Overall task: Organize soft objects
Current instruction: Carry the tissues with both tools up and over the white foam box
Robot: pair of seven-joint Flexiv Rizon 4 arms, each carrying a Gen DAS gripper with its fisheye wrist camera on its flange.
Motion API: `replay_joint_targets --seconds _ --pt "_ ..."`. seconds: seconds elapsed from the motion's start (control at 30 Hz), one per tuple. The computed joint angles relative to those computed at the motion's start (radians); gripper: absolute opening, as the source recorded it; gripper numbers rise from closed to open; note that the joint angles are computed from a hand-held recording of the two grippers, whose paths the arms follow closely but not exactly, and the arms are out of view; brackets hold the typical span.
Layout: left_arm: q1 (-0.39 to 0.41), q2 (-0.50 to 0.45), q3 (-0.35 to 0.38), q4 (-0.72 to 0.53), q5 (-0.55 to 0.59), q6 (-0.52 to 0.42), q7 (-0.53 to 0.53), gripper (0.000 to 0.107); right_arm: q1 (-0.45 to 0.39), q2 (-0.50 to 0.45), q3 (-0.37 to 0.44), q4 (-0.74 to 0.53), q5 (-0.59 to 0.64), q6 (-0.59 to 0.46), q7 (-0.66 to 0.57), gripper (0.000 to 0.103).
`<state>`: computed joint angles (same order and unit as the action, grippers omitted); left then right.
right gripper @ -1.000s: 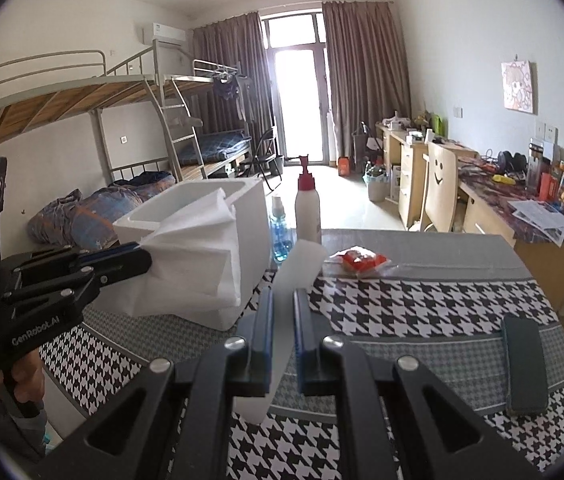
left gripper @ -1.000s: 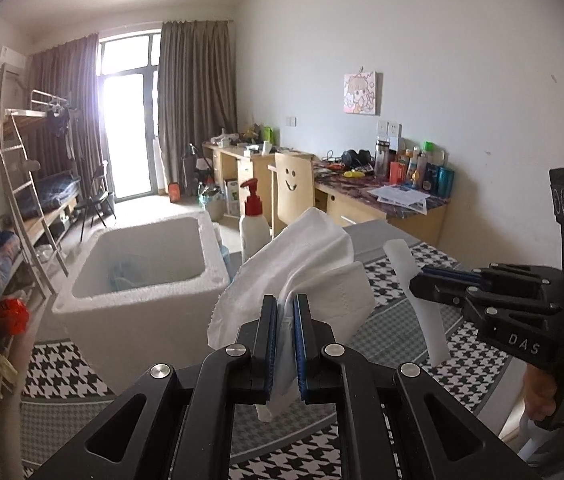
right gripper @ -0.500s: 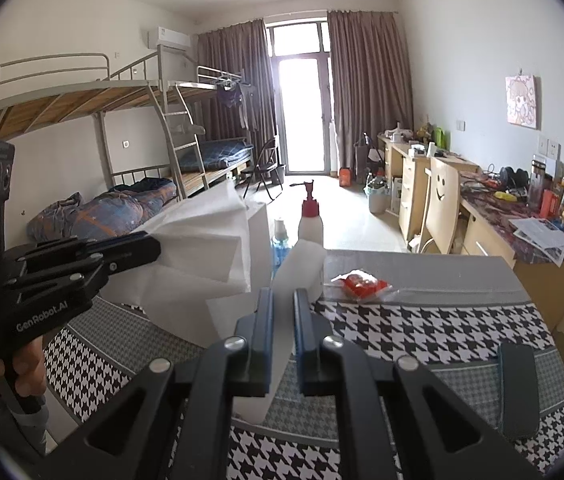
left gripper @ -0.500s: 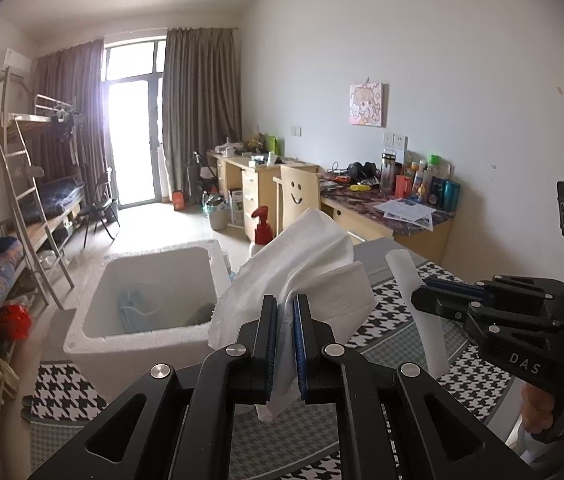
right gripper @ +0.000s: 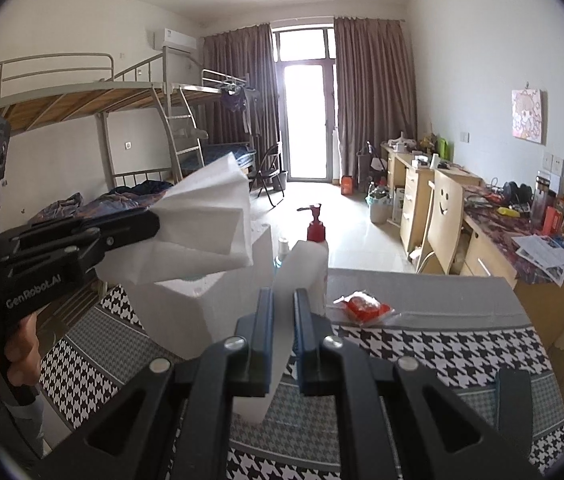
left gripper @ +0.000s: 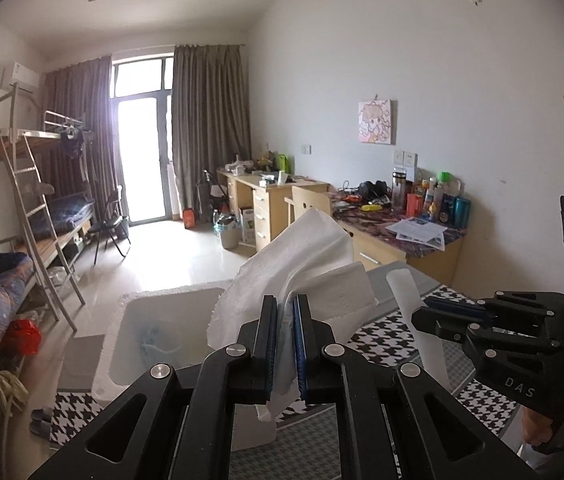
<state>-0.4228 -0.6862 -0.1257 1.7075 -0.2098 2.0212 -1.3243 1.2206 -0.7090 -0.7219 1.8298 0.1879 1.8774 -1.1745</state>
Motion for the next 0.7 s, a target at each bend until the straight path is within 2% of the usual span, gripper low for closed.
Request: replay_joint_targets --seconds 0.3,0.7 --pt "-0.05 -0.02 0.064 -0.037 -0.077 -0.011 0.018 0.009 -0.022 -0.008 0.009 -0.044 -0.04 -0.02 -0.007 0.012" --pt "-0.11 -0.044 0.142 -0.075 -0.215 -0.004 0.068 0.009 -0.126 -0.006 0.119 -0.133 -0.124 -0.039 -0.005 0.012"
